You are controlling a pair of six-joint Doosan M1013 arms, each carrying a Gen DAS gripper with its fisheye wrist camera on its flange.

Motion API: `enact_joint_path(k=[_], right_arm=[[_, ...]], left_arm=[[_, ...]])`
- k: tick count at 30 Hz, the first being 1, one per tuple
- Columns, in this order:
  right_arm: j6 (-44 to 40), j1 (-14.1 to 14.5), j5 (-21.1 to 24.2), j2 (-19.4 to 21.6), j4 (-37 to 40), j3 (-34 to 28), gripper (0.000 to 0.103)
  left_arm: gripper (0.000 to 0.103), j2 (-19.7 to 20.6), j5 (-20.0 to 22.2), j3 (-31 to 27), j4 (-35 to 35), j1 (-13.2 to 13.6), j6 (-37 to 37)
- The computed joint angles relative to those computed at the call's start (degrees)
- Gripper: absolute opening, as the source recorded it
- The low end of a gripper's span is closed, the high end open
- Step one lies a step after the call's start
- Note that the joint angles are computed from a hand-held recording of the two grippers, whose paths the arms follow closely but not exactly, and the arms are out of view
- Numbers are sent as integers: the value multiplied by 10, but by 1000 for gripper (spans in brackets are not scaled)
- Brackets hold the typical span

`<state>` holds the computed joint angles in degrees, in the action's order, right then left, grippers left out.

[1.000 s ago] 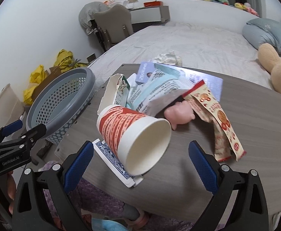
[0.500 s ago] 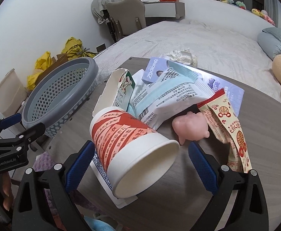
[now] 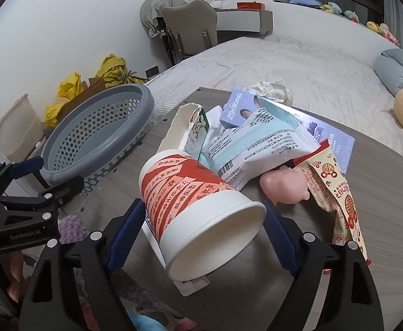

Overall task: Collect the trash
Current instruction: 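Lift the cup with the right tool while the left tool grasps the blue playing card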

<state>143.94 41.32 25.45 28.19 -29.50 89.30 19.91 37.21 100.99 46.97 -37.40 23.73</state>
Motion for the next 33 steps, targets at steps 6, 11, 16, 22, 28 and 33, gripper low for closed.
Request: enact_joint_path(k=[6,11,16,22,28,33], right_arm=[[130,3,-2,-26,-84,25,81],[257,10,27,-57,-160,59,82],[332,17,68,-81,-197,90,82],[400,22,87,-102,-216,125,82],[442,25,104,-113,-232,142,82],[468,25,96,-116,-245,153,82]], left_arm=[[97,-7,-29,7,-2,-2,16],[97,-12,-78,14,-27,-4,68],[97,-10,-123,11,-126,-6,204],[97,2,-144,-4,-337,-2,445],[97,15,-128,-19,-429,-4,555],[97,30,-105,-32,-451,-4,579]])
